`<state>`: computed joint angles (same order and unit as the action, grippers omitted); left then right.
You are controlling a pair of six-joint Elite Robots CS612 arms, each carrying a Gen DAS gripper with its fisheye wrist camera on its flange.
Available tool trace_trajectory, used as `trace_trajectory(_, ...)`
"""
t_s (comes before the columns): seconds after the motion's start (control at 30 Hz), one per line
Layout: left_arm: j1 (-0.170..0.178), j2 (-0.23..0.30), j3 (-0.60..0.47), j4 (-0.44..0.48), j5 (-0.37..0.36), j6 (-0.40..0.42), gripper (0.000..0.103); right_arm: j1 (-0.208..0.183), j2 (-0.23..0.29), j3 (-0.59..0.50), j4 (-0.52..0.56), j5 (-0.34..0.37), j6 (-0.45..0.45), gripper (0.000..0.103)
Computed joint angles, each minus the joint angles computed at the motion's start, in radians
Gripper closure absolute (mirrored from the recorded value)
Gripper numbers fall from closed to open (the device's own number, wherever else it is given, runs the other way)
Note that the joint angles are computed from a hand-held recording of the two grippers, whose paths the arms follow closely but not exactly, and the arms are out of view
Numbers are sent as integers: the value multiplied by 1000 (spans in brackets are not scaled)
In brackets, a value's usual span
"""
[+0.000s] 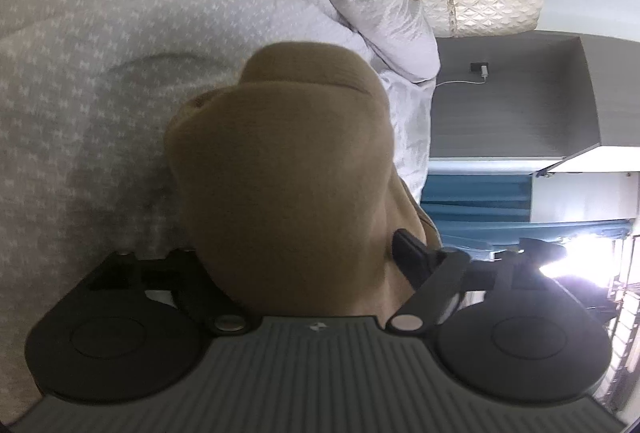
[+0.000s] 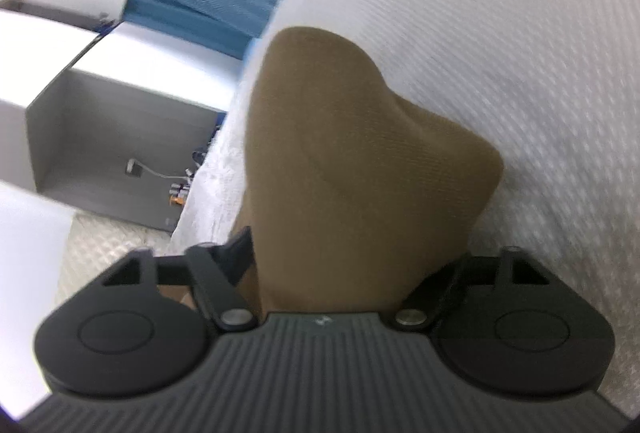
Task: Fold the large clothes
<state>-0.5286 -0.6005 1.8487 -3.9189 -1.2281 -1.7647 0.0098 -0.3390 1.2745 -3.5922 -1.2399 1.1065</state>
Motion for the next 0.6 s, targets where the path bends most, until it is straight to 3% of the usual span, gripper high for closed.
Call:
trace_trajectory(0.07,0,1,-3,2,-2,4,15,2,-10,7,-32,-1,-56,42)
trace_trajectory(0.27,-4,10,-4,-6,31,-43,16,-1,-6,-2,-186,58,-121,44)
trace_trajectory(0.43,-9,7,-3,20,51,-67,16,-6,-3,-19,-67,62,-132,42)
trace_trajectory(0.6,-14,-22,1,95,62,-5,27,-19,31,-53,-31,104,-30,36)
